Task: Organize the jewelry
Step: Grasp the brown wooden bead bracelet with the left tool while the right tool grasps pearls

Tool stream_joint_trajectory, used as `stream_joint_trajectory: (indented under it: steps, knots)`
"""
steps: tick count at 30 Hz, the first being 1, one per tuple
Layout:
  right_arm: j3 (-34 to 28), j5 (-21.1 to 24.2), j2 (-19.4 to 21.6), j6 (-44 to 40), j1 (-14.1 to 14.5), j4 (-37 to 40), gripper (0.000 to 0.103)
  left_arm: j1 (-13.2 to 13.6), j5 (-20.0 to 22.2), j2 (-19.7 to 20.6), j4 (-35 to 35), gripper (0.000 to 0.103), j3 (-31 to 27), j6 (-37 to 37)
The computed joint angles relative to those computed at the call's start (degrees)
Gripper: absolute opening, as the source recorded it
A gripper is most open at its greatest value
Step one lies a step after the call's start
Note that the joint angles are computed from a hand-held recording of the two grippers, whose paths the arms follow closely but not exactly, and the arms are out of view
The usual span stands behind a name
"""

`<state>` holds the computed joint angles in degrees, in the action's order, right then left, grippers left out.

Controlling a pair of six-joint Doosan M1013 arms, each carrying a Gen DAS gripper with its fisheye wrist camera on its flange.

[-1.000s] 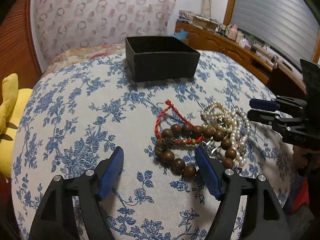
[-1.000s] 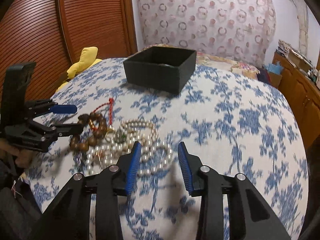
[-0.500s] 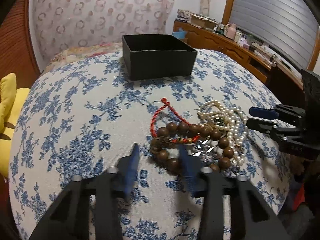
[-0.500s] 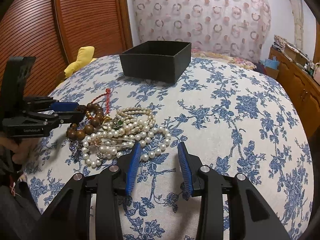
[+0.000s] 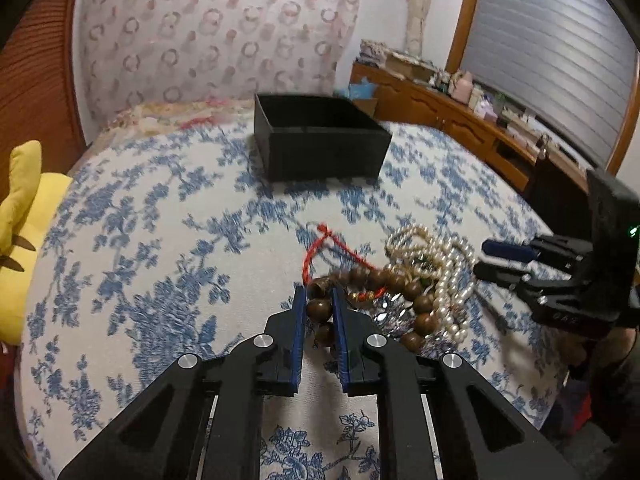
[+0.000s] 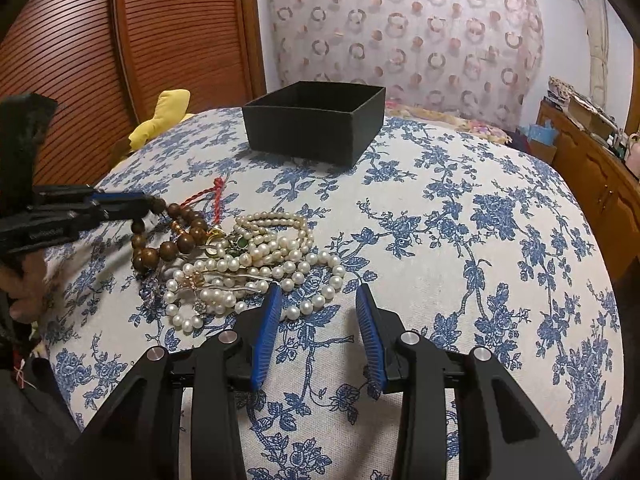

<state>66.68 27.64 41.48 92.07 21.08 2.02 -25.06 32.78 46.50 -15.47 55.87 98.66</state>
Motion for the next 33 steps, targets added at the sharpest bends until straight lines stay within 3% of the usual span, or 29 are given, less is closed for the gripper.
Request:
stream_joint_trajectory:
  steps: [11, 18, 22, 27, 30, 33]
  knots:
    - [0.08, -0.07, -0.03, -0.19, -0.06, 0.38, 0.041, 0.43, -7.27, -3.20, -6.72, 0.012, 4.19, 3.95]
    - [0.19, -0.38, -0.34, -2.75, -0.05, 1.76, 0.041, 0.19, -11.67, -5.13, -6.89, 0.012, 6.96, 4.56]
    - [-0.32, 0.37, -0.29, -0.13, 0.17, -2.11, 0.031, 0.25, -12.91, -5.84, -7.48, 0.012, 7.97, 5.29]
    - [-2.91, 3.19, 1.05, 1.21, -0.25, -3.07, 0.026, 0.42, -13.39, -6.09, -9.15, 0.012, 8.46, 6.59]
    - [-5.59, 7.01, 2.45, -2.62, -0.76, 1.72, 0.024, 0.44, -13.38, -6.12, -9.74, 0.012, 8.61, 7.12]
    - [-7.96, 9.47, 3.71, 0.29, 0.04, -5.18, 0.024, 0.41, -13.15, -6.05, -9.82, 0.012, 8.51, 7.45]
